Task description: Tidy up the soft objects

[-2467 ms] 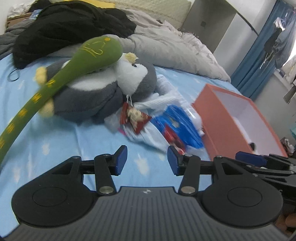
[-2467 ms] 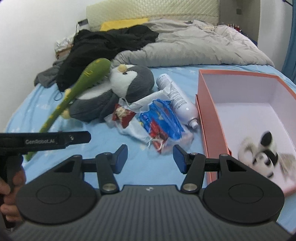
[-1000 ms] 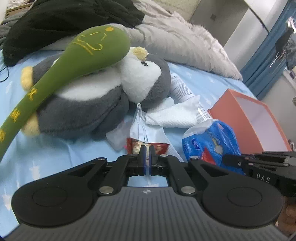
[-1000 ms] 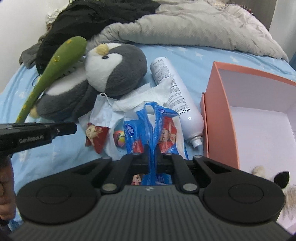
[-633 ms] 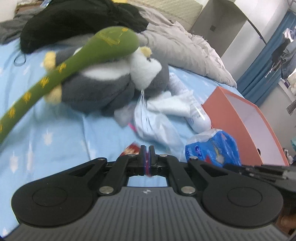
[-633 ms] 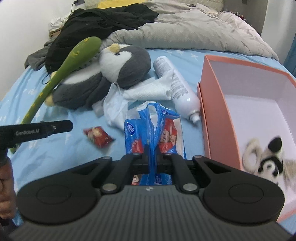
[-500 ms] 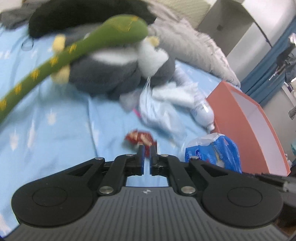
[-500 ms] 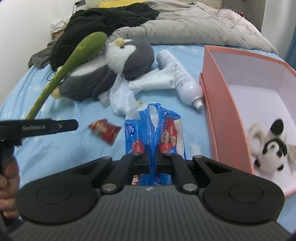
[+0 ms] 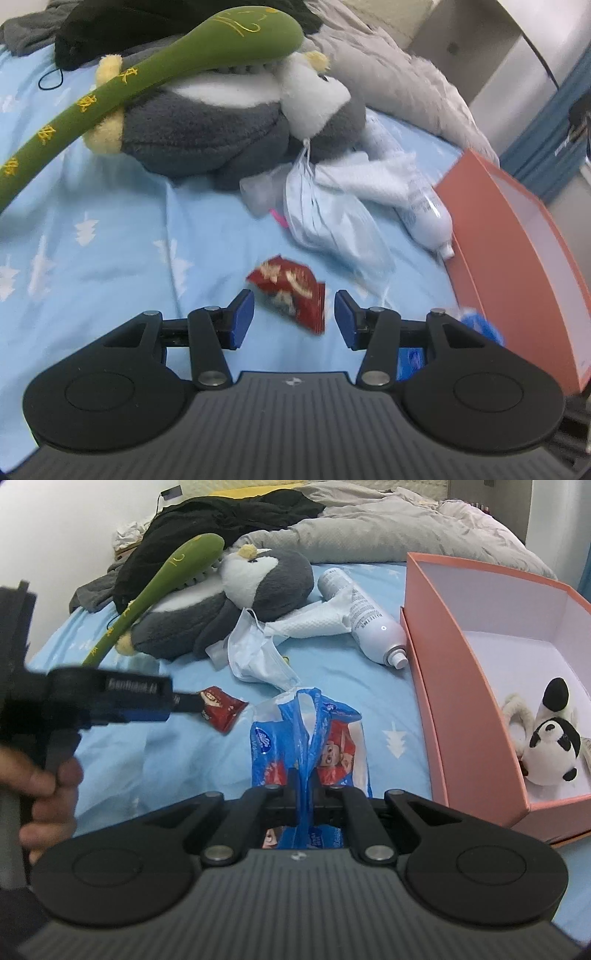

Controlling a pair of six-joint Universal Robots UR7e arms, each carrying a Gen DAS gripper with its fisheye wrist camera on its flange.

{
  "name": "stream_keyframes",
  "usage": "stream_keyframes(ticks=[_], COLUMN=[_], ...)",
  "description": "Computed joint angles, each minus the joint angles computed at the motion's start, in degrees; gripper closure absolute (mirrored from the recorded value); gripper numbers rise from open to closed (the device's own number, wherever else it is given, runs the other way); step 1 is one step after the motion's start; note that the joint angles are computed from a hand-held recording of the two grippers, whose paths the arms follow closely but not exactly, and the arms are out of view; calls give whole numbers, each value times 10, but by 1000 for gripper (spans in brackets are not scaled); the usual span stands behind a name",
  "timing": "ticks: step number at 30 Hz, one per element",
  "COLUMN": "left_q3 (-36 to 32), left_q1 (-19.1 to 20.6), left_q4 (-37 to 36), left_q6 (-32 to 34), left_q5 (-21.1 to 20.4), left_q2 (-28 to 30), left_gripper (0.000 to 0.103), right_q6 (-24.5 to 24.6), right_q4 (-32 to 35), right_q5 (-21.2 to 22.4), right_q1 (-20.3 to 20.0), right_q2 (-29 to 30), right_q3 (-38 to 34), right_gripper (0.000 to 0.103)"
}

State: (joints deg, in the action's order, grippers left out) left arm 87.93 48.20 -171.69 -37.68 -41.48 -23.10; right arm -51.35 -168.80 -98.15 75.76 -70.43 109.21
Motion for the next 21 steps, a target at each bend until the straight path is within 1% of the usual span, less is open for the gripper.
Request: stream_keyframes(ticks=[5,7,8,10,12,13,16,18,21], left_q3=[-42,-55,-58,-60,-61,-58,-47,-39,-17], left_q1=[17,22,22,21,21,20,10,-3,-20], left_q4=[23,32,24,12,-1,-4,-12,-13,-10], left_q6=[-7,-6,-1,15,32,34,48,67,62], left_q5=[6,8,12,16,15,13,12,24,31], left_q2=[25,35,41,47,51,51,46,45,32], left_gripper=[49,49,49,51,60,62,63,63,63], right_q6=[-7,-2,1,2,0,3,15,16,18], right_q4=[-13,-17,-16,-17,-24,-25,-23,-22,-26], right_q5=[-5,-9,-12,-18,-22,-24,-25,-24,-21], right_q1=[0,0,1,1,2,2,3,3,3], right_q2=[11,16,18,24,29,31,30,28,23], right_q3=[-4,-8,-10,-13,-14,-15,-15,-14,-9], right_gripper=[96,96,96,96,96,96,96,96,96])
